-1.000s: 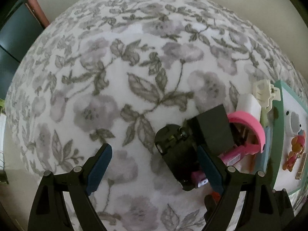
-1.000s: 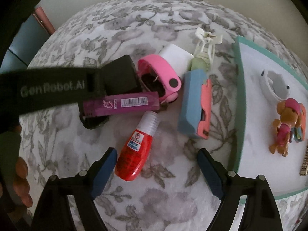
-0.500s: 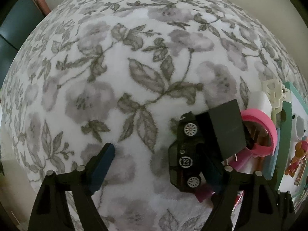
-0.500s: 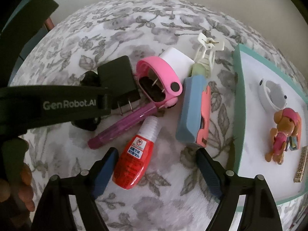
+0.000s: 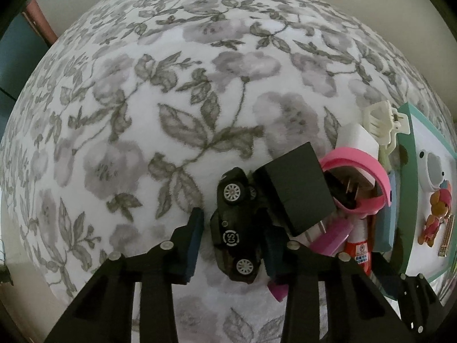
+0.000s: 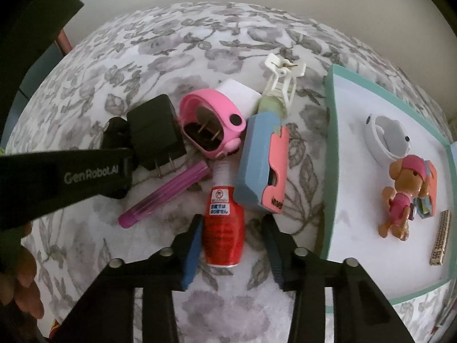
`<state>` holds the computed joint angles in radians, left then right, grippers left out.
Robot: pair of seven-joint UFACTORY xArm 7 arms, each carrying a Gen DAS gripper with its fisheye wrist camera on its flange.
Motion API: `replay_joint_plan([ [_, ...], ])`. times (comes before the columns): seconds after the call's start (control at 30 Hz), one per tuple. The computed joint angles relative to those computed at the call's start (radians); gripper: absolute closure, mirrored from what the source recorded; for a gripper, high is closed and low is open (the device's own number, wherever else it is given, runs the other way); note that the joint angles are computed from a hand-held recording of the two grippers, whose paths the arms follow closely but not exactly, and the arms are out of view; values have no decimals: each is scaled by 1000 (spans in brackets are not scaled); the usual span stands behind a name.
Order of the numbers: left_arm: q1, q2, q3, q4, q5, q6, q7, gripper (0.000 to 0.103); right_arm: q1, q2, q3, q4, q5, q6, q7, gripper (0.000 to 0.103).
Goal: Organize rigid objects
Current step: 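Close the left tool on the black toy car while the right tool grasps the red bottle, then carry the toy car and red bottle over the white tray with both tools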
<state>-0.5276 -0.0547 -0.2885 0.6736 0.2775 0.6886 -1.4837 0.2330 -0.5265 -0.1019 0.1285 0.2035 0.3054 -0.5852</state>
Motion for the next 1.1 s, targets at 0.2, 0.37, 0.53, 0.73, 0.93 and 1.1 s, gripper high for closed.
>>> replay_joint_plan([
  [0.2,-1,27,4,47,18,36,1,66,-5,-42,-23,-31,1,13,-40,68],
  [0.37,-6,27,7,43,34,21,-17,71,-14,-69,-41,-40,7,39,-63,72],
  [0.53,-5,-4,2,2,42,-9,-50,72,-40,-113,-64,-46,26,89,-92,73],
  [0.73,4,-82,-13,-60,16,-39,-75,72,-54,-113,-95,-6,75,173,-125,73],
  [0.93,26,-179,-47,-75,46,17,-99,72,-84,-168,-113,27,129,287,-165,73],
  [1.1,48,-251,-88,-60,95,76,-129,73,-114,-224,-132,60,174,376,-195,73],
])
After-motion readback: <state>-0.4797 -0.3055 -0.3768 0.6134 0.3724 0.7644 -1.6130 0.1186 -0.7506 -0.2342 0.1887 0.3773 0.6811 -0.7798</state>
